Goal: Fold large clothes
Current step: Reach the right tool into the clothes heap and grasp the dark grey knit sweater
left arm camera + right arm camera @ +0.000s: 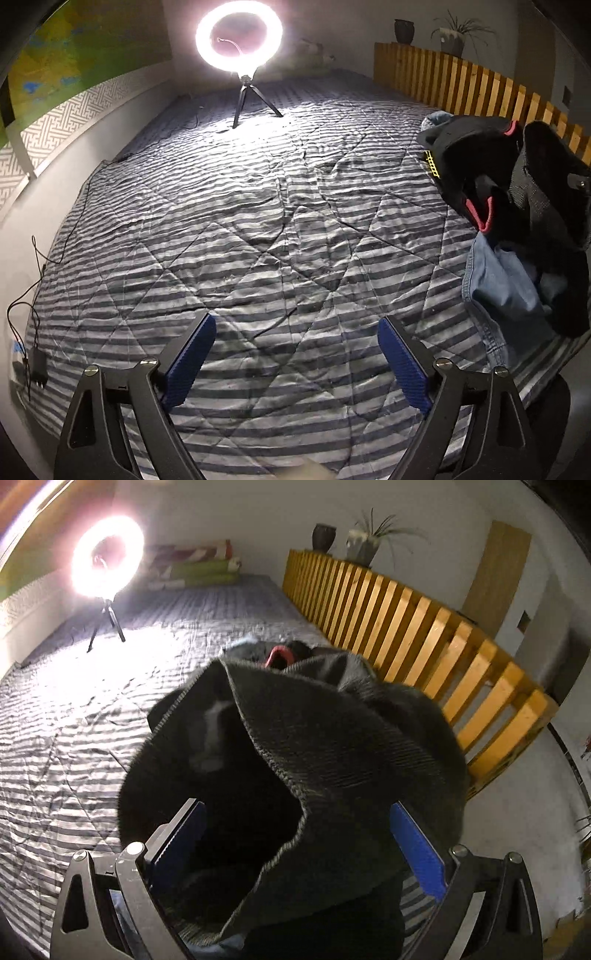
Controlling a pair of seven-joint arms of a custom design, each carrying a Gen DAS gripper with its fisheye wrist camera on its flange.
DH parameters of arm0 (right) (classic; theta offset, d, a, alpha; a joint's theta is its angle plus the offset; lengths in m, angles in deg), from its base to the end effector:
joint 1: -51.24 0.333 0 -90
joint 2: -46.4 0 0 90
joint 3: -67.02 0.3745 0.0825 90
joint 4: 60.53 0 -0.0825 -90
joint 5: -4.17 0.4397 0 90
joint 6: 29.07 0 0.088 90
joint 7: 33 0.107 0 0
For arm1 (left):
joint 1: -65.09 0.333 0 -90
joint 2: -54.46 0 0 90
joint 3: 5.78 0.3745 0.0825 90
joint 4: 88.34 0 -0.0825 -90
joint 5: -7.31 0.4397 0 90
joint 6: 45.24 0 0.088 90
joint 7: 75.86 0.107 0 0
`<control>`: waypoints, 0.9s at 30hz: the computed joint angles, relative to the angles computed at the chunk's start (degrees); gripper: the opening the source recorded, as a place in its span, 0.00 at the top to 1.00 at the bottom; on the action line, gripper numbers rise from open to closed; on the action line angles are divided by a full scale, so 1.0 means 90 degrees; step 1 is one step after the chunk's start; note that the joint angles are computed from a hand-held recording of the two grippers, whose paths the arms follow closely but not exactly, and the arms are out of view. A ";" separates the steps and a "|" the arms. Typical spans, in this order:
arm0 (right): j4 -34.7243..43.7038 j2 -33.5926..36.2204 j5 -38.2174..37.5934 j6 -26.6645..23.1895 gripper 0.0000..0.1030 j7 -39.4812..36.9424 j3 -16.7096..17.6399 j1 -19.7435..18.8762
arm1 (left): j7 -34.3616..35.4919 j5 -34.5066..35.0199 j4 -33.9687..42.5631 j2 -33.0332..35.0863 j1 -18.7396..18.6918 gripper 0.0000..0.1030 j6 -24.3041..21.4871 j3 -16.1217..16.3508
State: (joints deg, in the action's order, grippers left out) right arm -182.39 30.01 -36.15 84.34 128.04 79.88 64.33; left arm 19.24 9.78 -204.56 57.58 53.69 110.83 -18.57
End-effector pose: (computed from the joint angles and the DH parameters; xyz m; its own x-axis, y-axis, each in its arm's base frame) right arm 0.4863 0.2044 0.5969 -0.5667 -0.8007 0.1943 -0.6914 0.3338 -0.6407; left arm 0.6031 -0.2699 0.5267 -0.4905 -0.8679 -0.0787 -0.6760 0.4359 -0.5942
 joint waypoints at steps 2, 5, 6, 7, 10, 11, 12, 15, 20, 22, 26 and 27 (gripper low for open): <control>0.0003 0.0045 0.0005 -0.0030 0.31 -0.0070 -0.0049 -0.0032 | 0.0189 -0.0166 0.0082 0.0035 0.0021 0.24 -0.0109 -0.0017; -0.0051 -0.0001 0.0344 0.0166 0.82 -0.0175 -0.0210 -0.0043 | 0.0255 -0.0203 0.0124 0.0047 0.0047 0.24 -0.0113 0.0001; -0.0110 -0.0059 0.0451 0.0325 0.86 -0.0145 -0.0249 -0.0065 | 0.0118 -0.0040 0.0119 0.0051 0.0041 0.24 -0.0048 0.0028; -0.0115 -0.0082 0.0465 0.0342 0.91 -0.0130 -0.0229 -0.0101 | 0.0079 0.0010 0.0110 0.0047 0.0049 0.24 -0.0003 0.0038; -0.0003 -0.0101 0.0268 0.0225 0.93 -0.0068 -0.0073 -0.0161 | 0.0207 -0.0144 0.0097 0.0054 0.0117 0.24 0.0111 0.0043; 0.0053 -0.0113 0.0218 0.0233 0.94 -0.0039 -0.0031 -0.0156 | 0.0286 -0.0228 0.0097 0.0062 0.0148 0.24 0.0139 0.0046; 0.0137 -0.0112 0.0137 0.0237 0.94 -0.0009 0.0025 -0.0147 | 0.0357 -0.0311 0.0109 0.0067 0.0173 0.24 0.0133 0.0044; 0.0508 -0.0002 -0.0117 0.0247 0.95 -0.0002 0.0166 -0.0079 | 0.0537 -0.0608 0.0145 0.0103 0.0264 0.25 0.0156 0.0059; 0.1550 0.0734 -0.0379 0.0446 0.95 -0.0238 0.0191 0.0184 | 0.0779 -0.1195 0.0369 0.0275 0.0508 0.25 0.0078 0.0095; 0.2077 0.1199 -0.0403 0.0599 0.95 -0.0409 0.0123 0.0388 | 0.0801 -0.1060 0.0469 0.0368 0.0565 0.26 0.0142 0.0140; 0.3393 0.2360 -0.0388 0.0796 0.95 -0.0931 -0.0014 0.0850 | 0.0567 -0.0612 0.0697 0.0622 0.0715 0.26 0.0444 0.0226; 0.3899 0.2777 -0.0367 0.0814 0.95 -0.1127 -0.0042 0.0975 | 0.0582 -0.0672 0.0827 0.0731 0.0798 0.26 0.0421 0.0214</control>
State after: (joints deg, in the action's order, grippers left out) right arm -147.30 55.00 -39.45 91.67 117.89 79.50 73.11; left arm 24.48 3.74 -197.11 64.16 60.87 114.62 -16.64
